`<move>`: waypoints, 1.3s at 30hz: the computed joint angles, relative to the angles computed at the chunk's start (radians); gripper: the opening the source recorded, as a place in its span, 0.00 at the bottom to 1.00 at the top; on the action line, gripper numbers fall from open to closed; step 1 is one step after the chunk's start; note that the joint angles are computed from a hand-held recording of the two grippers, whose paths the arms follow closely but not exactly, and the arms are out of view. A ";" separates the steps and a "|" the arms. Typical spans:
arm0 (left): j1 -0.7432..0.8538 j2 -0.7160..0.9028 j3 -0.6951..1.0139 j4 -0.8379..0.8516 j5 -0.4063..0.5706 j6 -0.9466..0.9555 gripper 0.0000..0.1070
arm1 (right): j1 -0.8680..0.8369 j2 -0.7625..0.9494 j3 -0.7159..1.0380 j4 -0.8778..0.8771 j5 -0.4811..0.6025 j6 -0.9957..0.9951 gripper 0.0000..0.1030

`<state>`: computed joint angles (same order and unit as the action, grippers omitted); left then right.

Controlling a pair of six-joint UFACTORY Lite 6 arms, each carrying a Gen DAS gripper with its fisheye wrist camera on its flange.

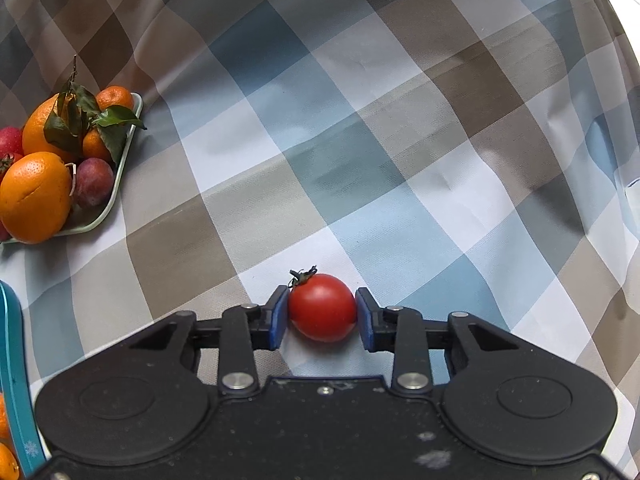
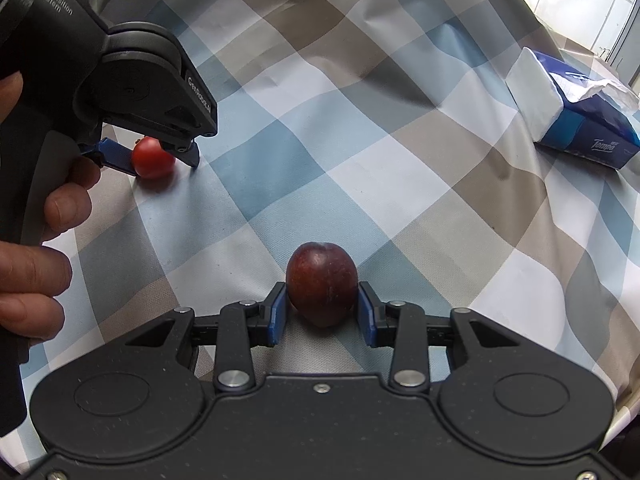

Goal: Organize fruits
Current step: 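Grasp the last red cherry tomato with the left tool, then carry the tomato over the gold tray and open the left tool while the right tool carries the plum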

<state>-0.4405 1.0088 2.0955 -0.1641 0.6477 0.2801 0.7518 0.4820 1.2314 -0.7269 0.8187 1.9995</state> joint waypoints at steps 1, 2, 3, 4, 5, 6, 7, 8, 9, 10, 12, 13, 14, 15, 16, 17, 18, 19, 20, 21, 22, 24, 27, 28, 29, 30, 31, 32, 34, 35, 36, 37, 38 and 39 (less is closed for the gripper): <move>0.003 0.004 0.008 -0.005 0.011 0.000 0.32 | 0.000 0.001 0.001 0.001 0.001 0.000 0.45; 0.009 0.013 0.029 -0.017 0.034 0.000 0.32 | 0.000 0.003 0.003 0.001 0.003 -0.002 0.45; 0.015 0.024 0.051 -0.023 0.058 -0.002 0.32 | 0.000 0.005 0.006 0.001 0.005 -0.002 0.45; 0.020 0.032 0.069 -0.025 0.077 -0.007 0.32 | 0.003 0.009 0.009 0.000 0.007 0.001 0.45; 0.030 0.035 0.083 -0.030 0.098 -0.012 0.32 | 0.004 0.011 0.011 0.000 0.010 0.002 0.45; 0.036 0.037 0.091 -0.031 0.110 -0.018 0.32 | 0.007 0.014 0.013 -0.001 0.012 0.004 0.45; 0.045 0.038 0.100 -0.026 0.126 -0.031 0.32 | 0.008 0.014 0.013 -0.003 0.013 0.008 0.45; 0.054 0.040 0.109 -0.017 0.143 -0.047 0.32 | 0.009 0.013 0.012 -0.003 0.013 0.012 0.45; 0.062 0.041 0.118 -0.006 0.159 -0.065 0.32 | 0.009 0.013 0.012 -0.004 0.012 0.013 0.45; 0.069 0.044 0.127 0.003 0.171 -0.078 0.32 | 0.009 0.014 0.013 -0.002 0.015 0.011 0.45; 0.088 0.041 0.136 0.027 0.193 -0.106 0.32 | 0.010 0.023 0.026 0.004 0.024 0.000 0.45; 0.095 0.030 0.127 0.034 0.191 -0.112 0.32 | 0.011 0.029 0.034 0.007 0.031 -0.004 0.45; 0.102 0.011 0.105 0.042 0.183 -0.118 0.32 | 0.013 0.035 0.042 0.008 0.038 -0.007 0.45; 0.107 -0.008 0.085 0.054 0.176 -0.122 0.32 | 0.016 0.042 0.051 0.008 0.046 -0.008 0.45; 0.111 -0.026 0.063 0.062 0.166 -0.124 0.32 | 0.019 0.048 0.057 0.008 0.053 -0.008 0.45; 0.115 -0.052 0.034 0.071 0.153 -0.124 0.32 | 0.024 0.056 0.066 0.007 0.063 -0.009 0.45; 0.120 -0.081 0.003 0.086 0.139 -0.125 0.32 | 0.027 0.062 0.074 0.008 0.071 -0.010 0.45; 0.122 -0.106 -0.025 0.098 0.126 -0.125 0.32 | 0.028 0.067 0.080 0.009 0.076 -0.012 0.45; 0.125 -0.128 -0.050 0.108 0.115 -0.126 0.32 | 0.029 0.073 0.089 0.014 0.083 -0.017 0.45; 0.131 -0.149 -0.069 0.118 0.106 -0.124 0.32 | 0.028 0.079 0.100 0.022 0.089 -0.025 0.45; 0.137 -0.167 -0.088 0.122 0.100 -0.119 0.32 | 0.025 0.082 0.108 0.032 0.093 -0.035 0.45; 0.151 -0.200 -0.129 0.130 0.079 -0.112 0.32 | 0.014 0.087 0.123 0.053 0.097 -0.060 0.44; 0.173 -0.238 -0.177 0.145 0.061 -0.117 0.32 | -0.004 0.085 0.132 0.083 0.091 -0.087 0.44; 0.180 -0.243 -0.181 0.145 0.059 -0.117 0.32 | -0.011 0.084 0.133 0.093 0.087 -0.094 0.44; 0.190 -0.255 -0.194 0.144 0.054 -0.115 0.32 | -0.014 0.084 0.135 0.101 0.086 -0.099 0.44; 0.197 -0.260 -0.198 0.142 0.053 -0.113 0.32 | -0.017 0.084 0.136 0.106 0.085 -0.104 0.44; 0.205 -0.268 -0.206 0.137 0.048 -0.111 0.32 | -0.019 0.086 0.140 0.113 0.087 -0.109 0.44; 0.213 -0.280 -0.218 0.133 0.046 -0.108 0.32 | -0.020 0.087 0.142 0.116 0.087 -0.111 0.44; 0.226 -0.294 -0.234 0.126 0.042 -0.104 0.32 | -0.020 0.089 0.145 0.121 0.089 -0.112 0.44; 0.235 -0.302 -0.242 0.120 0.042 -0.098 0.32 | -0.021 0.091 0.148 0.124 0.091 -0.114 0.44; 0.244 -0.310 -0.252 0.112 0.041 -0.089 0.32 | -0.021 0.092 0.149 0.126 0.091 -0.115 0.44; 0.252 -0.316 -0.257 0.106 0.042 -0.081 0.32 | -0.023 0.093 0.151 0.128 0.091 -0.117 0.44; 0.264 -0.327 -0.271 0.096 0.040 -0.069 0.32 | -0.026 0.093 0.152 0.131 0.090 -0.120 0.44; 0.273 -0.334 -0.277 0.090 0.039 -0.061 0.32 | -0.029 0.091 0.151 0.135 0.088 -0.122 0.44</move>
